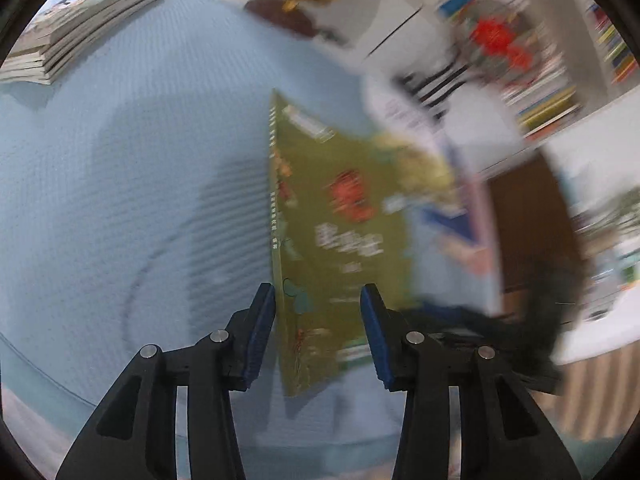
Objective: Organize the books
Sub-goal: 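Grasp the edge of the green insect-cover book with both grippers, then lift the insect-cover book upright between both grippers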
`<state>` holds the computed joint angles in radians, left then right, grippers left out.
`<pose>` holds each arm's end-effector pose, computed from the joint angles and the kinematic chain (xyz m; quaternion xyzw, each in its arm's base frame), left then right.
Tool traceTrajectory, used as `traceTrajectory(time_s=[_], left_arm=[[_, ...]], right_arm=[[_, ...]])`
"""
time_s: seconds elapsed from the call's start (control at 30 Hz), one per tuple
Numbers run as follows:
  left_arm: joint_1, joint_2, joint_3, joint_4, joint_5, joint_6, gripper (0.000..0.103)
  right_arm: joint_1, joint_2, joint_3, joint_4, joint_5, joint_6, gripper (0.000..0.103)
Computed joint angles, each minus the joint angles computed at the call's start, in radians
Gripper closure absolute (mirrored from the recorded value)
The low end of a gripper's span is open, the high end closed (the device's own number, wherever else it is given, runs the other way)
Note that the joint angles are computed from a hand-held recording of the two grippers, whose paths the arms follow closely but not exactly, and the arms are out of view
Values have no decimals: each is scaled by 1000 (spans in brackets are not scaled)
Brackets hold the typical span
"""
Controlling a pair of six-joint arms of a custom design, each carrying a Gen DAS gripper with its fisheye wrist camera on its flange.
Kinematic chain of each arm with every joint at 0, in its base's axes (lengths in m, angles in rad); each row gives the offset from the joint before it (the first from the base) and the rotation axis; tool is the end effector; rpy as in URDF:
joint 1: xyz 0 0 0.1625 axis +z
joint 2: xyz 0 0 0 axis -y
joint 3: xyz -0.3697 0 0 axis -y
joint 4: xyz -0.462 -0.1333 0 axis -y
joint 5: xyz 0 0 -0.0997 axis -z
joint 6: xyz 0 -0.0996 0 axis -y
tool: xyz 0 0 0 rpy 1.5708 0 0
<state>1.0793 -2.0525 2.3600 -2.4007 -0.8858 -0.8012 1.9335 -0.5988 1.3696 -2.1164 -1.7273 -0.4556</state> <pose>-0.0128 -0.4400 0.3332 -0.2260 0.8857 -0.3896 0.1125 0.3627 -0.6239 -0.0692 0.4022 -0.9054 -0.1155 0.0724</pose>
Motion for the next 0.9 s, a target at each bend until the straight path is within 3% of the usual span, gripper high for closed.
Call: traceTrajectory(time_s=[0.07,0.13,0.33,0.53,0.6,0.7,0.77,0.8,0.9], left_arm=[[-28,-4,7,-61,-7,35,63],[-55,24,-2,-64,31,49,63],[-67,165,-76,108,189,4,63],[-13,168,-55,-18,68,32,66],[-12,191,-60,-22,66,21,67],[-3,231,-74,-21,68,0,91],[-9,233,-64,-80,76,1,94],[-4,225,-55,-134,49,9,94],[31,211,-43,-267,-80,11,94]], right_arm=[[-23,10,-29,42,61,53,67],[-45,14,-42,65,113,87,67],[-64,17,-50,80,161,110,67],[-64,-3,-29,77,151,87,67],[-63,-3,-27,75,154,90,67],[-68,0,-33,84,163,106,67],[-75,11,-65,136,184,137,61],[-79,14,-82,176,198,144,53],[-84,5,-96,227,210,139,46]])
